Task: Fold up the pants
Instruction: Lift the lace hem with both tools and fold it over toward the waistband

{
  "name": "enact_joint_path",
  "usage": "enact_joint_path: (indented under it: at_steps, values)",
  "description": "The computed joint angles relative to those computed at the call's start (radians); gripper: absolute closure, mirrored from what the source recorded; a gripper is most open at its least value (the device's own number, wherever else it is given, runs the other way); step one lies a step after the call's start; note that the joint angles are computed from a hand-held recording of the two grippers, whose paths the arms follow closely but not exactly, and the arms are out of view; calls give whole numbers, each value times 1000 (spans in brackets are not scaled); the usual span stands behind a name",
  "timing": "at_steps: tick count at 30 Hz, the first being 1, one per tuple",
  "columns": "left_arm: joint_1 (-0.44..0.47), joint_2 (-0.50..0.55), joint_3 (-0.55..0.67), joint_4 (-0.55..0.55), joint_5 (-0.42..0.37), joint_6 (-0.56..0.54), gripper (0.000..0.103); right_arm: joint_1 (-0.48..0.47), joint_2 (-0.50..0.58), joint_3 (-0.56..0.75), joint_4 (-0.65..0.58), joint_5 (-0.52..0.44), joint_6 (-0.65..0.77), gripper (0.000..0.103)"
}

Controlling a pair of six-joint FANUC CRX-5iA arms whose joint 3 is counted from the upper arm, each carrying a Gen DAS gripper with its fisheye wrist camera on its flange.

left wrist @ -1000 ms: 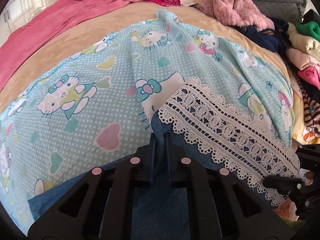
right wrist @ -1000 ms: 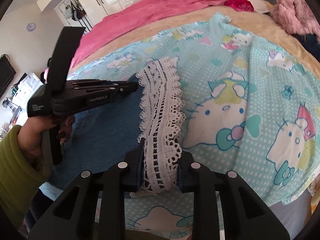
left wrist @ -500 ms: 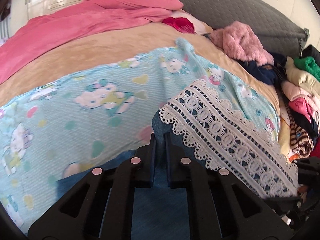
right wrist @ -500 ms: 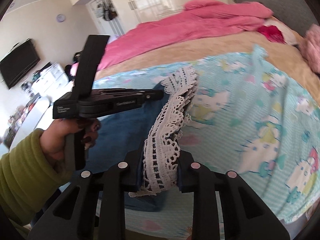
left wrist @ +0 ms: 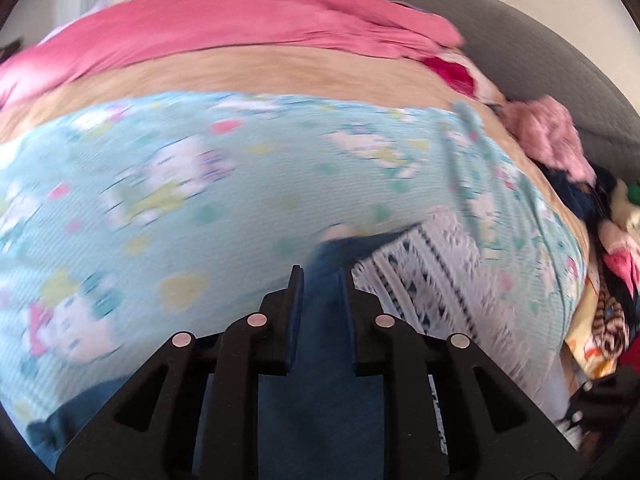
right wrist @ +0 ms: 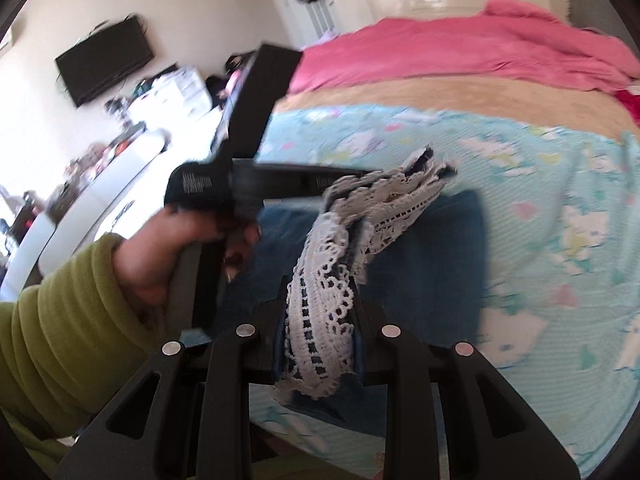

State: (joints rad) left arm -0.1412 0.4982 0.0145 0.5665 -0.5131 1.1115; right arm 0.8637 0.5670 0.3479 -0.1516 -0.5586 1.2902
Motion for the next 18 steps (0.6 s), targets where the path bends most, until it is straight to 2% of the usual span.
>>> enact_joint_path:
  at_steps: [3, 6, 7, 8, 10, 12, 14, 16, 18]
  values:
    - [44, -47, -63, 2, 9, 25, 92, 1, 44, 81, -86, -72, 78, 79]
    - [71, -78, -120, 64, 27, -10, 90, 10, 62, 121, -118, -108, 109, 78]
    - [76, -85, -132, 83, 31, -20, 88, 12, 55, 118, -116, -103, 113, 74]
    - [80, -90, -141, 100, 32, -31, 87, 11, 44, 104, -108, -88, 113, 65]
    - [84, -93, -158, 146, 32, -70, 87, 12, 18, 57, -19, -32, 48, 59]
    - [80, -87, -162, 193, 19, -106, 86, 6, 3, 4, 110, 12, -76, 59]
    - [75, -76, -165, 248, -1, -154, 77, -8, 8, -28, 248, 33, -210, 59]
    - [68, -60, -155, 268, -23, -168, 74, -42, 50, 6, 360, -20, -305, 59]
    - [64, -34, -120, 227, -58, -121, 67, -76, 98, 79, 342, -71, -294, 57]
